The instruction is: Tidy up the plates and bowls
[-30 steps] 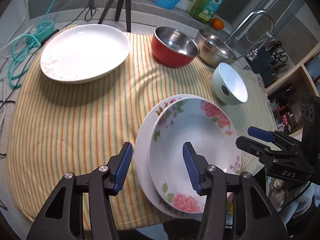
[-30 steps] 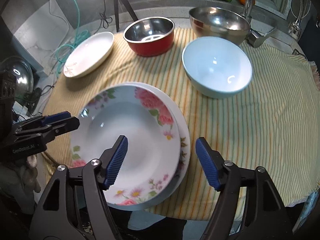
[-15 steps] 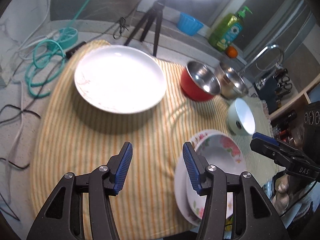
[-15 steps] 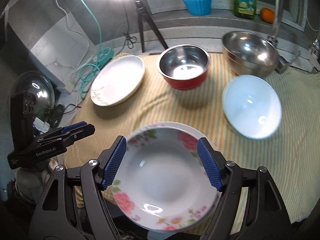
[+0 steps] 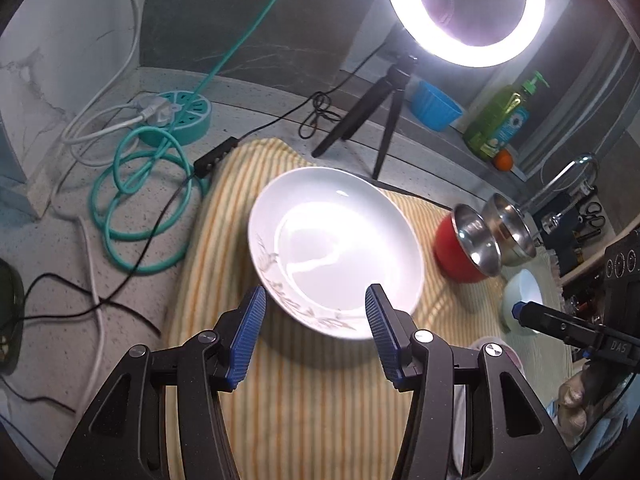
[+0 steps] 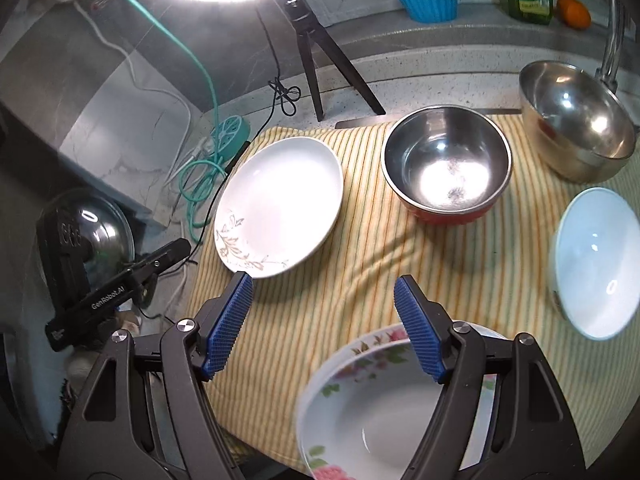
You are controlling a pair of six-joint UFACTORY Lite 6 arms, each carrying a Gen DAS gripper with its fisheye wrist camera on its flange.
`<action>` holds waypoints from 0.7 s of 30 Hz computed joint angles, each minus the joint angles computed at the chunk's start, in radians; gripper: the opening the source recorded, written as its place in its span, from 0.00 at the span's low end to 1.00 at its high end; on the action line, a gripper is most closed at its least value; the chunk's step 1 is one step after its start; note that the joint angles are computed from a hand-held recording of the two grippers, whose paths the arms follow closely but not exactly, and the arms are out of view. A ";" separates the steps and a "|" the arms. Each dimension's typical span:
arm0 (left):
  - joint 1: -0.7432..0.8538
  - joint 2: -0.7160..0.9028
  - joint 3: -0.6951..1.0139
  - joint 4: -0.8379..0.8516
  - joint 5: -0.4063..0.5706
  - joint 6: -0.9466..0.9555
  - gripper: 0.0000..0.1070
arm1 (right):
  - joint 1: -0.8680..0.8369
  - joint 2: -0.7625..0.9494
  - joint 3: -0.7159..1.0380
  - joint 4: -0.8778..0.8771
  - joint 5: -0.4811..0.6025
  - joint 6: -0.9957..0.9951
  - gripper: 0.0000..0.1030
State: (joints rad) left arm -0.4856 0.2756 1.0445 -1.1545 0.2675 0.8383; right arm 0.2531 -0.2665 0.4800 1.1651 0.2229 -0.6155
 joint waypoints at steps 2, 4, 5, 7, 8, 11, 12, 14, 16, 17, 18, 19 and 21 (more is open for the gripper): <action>0.022 0.055 0.049 0.007 0.013 0.012 0.48 | -0.003 0.057 0.029 0.082 -0.008 -0.074 0.73; 0.043 0.104 0.098 0.009 0.030 0.026 0.47 | -0.002 0.114 0.066 0.180 -0.014 -0.165 0.73; 0.054 0.130 0.124 0.005 0.042 0.036 0.45 | -0.002 0.145 0.087 0.215 -0.016 -0.199 0.69; 0.068 0.176 0.174 0.000 0.061 0.046 0.45 | -0.002 0.212 0.135 0.274 -0.013 -0.258 0.63; 0.072 0.200 0.201 0.015 0.069 0.037 0.45 | -0.002 0.249 0.163 0.308 -0.011 -0.293 0.63; 0.073 0.264 0.277 0.093 0.076 -0.028 0.44 | -0.003 0.349 0.241 0.352 -0.005 -0.335 0.59; 0.072 0.285 0.302 0.120 0.079 -0.049 0.42 | -0.004 0.382 0.267 0.351 -0.004 -0.335 0.56; 0.073 0.322 0.345 0.169 0.083 -0.091 0.40 | -0.003 0.451 0.323 0.316 -0.010 -0.301 0.47; 0.081 0.351 0.377 0.182 0.095 -0.098 0.38 | -0.009 0.499 0.357 0.304 -0.015 -0.287 0.47; 0.084 0.369 0.397 0.191 0.102 -0.107 0.36 | -0.014 0.522 0.373 0.307 -0.010 -0.288 0.47; 0.086 0.383 0.412 0.197 0.105 -0.113 0.34 | -0.020 0.541 0.384 0.311 -0.005 -0.292 0.47; 0.089 0.397 0.429 0.208 0.110 -0.123 0.33 | -0.024 0.558 0.396 0.305 -0.004 -0.286 0.46; 0.094 0.423 0.457 0.225 0.119 -0.138 0.31 | -0.030 0.592 0.421 0.277 -0.003 -0.264 0.42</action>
